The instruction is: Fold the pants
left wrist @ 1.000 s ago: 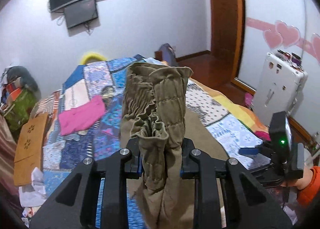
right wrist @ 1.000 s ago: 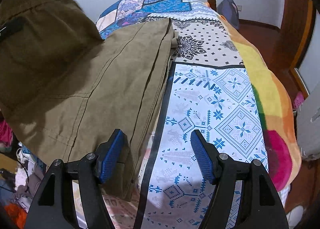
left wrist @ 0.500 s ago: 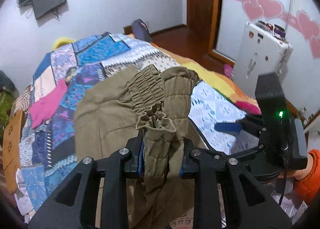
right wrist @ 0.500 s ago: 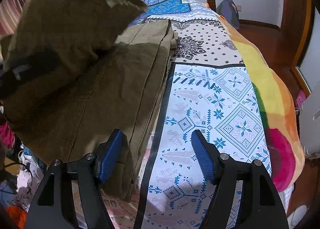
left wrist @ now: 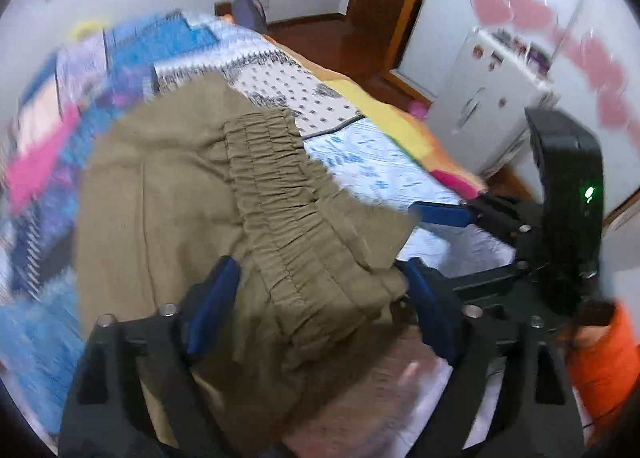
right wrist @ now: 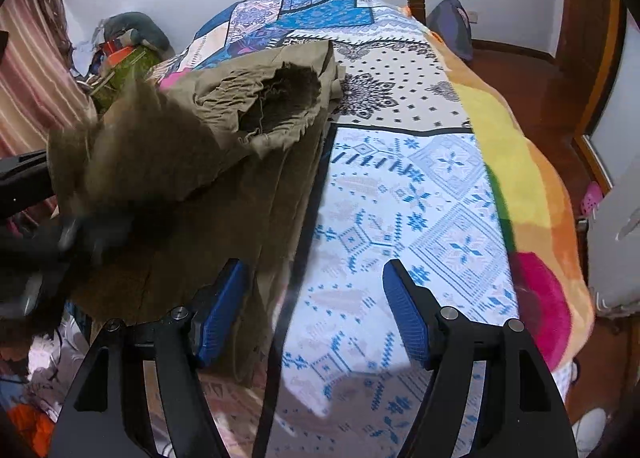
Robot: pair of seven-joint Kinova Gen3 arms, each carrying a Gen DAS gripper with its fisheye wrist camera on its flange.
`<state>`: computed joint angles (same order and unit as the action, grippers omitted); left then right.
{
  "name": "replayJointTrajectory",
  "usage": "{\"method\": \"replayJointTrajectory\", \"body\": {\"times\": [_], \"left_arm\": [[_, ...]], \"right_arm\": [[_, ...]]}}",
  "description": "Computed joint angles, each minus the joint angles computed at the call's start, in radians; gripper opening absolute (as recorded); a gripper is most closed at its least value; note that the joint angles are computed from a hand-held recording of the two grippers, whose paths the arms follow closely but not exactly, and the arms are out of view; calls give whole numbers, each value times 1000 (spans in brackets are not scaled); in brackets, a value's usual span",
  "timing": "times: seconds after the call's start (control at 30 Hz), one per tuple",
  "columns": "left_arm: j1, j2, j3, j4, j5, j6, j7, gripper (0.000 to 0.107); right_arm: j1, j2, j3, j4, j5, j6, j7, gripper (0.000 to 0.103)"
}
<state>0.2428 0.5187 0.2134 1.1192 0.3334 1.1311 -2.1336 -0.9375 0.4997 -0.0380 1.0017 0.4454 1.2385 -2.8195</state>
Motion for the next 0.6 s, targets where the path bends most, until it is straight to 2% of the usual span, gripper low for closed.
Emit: {"method": "replayJointTrajectory", "body": {"times": [0.1,0.23,0.33,0.4,0.47,0.6], "left_arm": [[-11,-5,-4,-11,7,17,18,85],[-69,-31,7,-15,70,37,6,85],[-102,-83,-3,20,93,-24,-30,85],[-97,-103,-20,41,70,-84,-41,85],[-74,-114,-51,57,4,-144,-22,85],[-54,-94,-79,65,-98,-170,22,85]], "right_arm": [[-22,-11,10,2,25,34,-21,68],[-44,-31,12,5,65,71,-53,68],[-59,-43,13,-3,106,87,-67,68],[-67,-49,13,-12,134,87,-75,68],[-71,-49,13,-28,160,74,-73,68],[-75,-29,14,-72,191,43,-40,68]]}}
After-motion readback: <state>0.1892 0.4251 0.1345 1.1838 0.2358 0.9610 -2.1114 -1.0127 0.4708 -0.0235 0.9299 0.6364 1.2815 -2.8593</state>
